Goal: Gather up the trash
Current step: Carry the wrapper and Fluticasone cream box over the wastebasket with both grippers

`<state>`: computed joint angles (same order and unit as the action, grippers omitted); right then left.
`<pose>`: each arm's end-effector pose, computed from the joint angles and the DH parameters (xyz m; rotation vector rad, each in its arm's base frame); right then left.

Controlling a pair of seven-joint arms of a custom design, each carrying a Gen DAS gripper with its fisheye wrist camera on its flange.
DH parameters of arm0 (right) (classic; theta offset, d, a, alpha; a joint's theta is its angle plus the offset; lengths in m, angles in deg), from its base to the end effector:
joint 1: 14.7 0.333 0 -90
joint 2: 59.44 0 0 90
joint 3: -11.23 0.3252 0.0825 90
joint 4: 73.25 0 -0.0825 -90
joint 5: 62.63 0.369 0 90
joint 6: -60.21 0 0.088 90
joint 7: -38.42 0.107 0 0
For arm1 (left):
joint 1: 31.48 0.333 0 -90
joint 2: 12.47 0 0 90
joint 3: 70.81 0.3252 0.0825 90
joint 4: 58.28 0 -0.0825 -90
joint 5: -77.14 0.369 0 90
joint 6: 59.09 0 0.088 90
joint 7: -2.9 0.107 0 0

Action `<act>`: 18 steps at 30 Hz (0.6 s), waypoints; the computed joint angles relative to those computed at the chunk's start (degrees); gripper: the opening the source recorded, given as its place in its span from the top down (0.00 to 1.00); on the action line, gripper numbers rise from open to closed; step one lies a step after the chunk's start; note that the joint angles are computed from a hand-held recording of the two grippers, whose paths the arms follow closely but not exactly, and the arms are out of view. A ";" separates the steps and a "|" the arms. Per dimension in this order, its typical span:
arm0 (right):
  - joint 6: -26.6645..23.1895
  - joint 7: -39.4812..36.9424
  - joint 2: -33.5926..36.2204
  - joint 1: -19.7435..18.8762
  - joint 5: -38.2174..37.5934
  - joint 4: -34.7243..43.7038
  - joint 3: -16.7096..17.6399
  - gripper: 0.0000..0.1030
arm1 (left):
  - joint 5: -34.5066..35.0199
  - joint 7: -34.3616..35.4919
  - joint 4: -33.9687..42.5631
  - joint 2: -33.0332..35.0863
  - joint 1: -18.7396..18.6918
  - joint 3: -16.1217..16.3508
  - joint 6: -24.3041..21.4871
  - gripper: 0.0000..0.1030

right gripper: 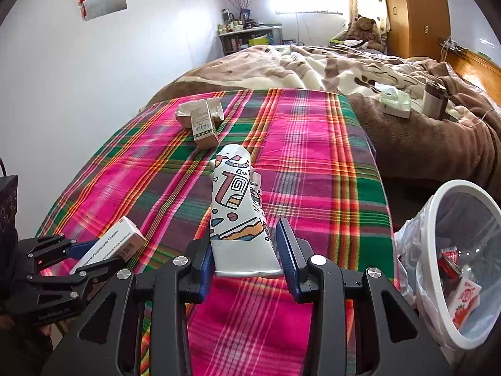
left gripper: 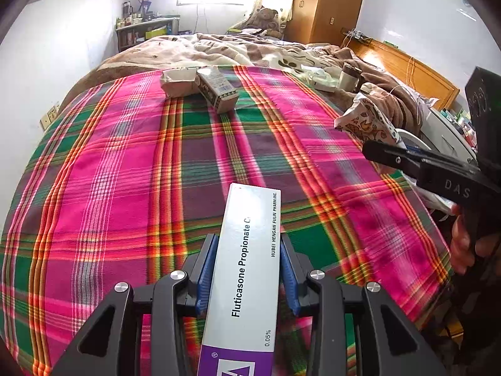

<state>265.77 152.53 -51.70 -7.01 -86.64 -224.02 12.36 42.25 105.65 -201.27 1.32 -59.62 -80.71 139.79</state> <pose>0.4523 0.1218 0.3187 -1.8386 1.5228 -0.4646 0.4329 -0.2521 0.2928 -1.6863 2.1000 -0.8625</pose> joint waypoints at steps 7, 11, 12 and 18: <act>2.48 -0.15 -2.29 -0.08 0.63 -2.52 -0.54 0.63 | -12.08 8.97 1.54 -1.34 -7.73 3.45 1.55 0.63; 3.91 -0.23 -3.55 -0.41 1.10 -4.12 -0.99 0.63 | -16.18 12.40 2.42 -1.95 -8.19 2.13 2.74 0.63; 4.32 -0.16 -3.87 -0.54 1.27 -4.50 -1.12 0.63 | -19.76 15.62 3.36 -1.82 -9.91 2.82 3.46 0.63; 6.22 -2.29 -6.05 -0.80 4.54 -7.10 -1.85 0.63 | -21.99 18.66 5.89 -1.52 -7.97 -1.13 5.11 0.63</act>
